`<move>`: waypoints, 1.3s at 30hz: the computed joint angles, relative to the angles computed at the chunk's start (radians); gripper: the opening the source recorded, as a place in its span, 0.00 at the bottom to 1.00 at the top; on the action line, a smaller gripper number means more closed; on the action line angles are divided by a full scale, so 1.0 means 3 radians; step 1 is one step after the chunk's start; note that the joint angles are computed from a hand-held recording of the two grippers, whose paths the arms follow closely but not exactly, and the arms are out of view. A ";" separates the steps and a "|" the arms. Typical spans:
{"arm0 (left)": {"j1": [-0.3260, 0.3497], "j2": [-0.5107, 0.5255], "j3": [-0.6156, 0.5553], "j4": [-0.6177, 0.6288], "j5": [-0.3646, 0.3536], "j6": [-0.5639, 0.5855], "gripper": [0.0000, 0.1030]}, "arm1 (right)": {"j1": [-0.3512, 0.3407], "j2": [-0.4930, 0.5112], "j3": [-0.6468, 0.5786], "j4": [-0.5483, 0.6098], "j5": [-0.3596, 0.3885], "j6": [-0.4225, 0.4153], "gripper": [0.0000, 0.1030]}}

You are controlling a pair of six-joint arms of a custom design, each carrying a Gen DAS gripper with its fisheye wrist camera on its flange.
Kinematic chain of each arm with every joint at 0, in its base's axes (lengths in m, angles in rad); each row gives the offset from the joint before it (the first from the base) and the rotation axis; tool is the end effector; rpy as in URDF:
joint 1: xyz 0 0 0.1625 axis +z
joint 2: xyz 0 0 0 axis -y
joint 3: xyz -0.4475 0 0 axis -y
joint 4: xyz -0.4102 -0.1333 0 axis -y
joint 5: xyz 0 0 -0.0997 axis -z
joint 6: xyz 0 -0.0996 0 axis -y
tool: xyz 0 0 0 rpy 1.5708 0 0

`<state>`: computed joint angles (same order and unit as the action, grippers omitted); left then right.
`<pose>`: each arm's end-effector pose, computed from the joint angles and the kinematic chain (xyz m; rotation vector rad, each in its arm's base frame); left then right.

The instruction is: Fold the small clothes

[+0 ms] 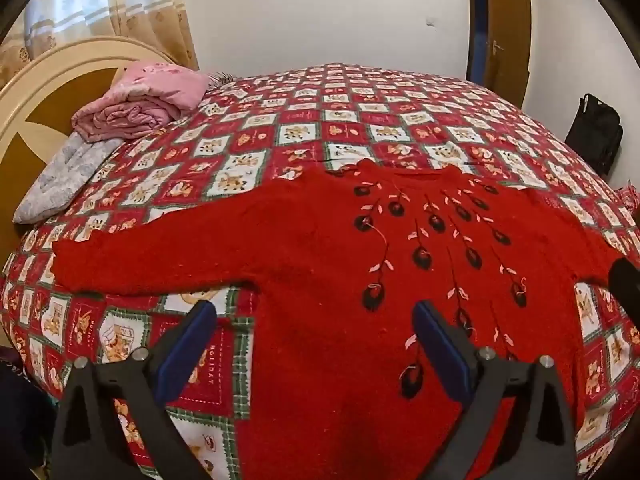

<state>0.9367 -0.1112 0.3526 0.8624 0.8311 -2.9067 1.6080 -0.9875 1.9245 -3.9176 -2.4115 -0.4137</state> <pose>-0.3049 -0.7529 0.0035 0.8114 2.2754 -0.7457 0.0803 -0.5684 0.2932 -0.2568 -1.8503 1.3131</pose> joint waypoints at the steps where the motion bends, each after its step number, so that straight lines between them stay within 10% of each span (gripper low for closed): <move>1: 0.0003 -0.0014 0.0022 -0.0025 0.0001 -0.0002 0.97 | 0.0003 0.0009 -0.0006 -0.0013 -0.0007 -0.0010 0.99; 39: -0.0012 -0.0060 0.0149 -0.0092 -0.0067 0.0049 0.97 | -0.0023 -0.0014 0.0011 0.0129 -0.0021 0.0131 0.99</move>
<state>0.9332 -0.1291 0.3973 0.8348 0.8110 -2.8918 1.6010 -0.9916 1.9278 -3.8790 -2.4178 -0.3744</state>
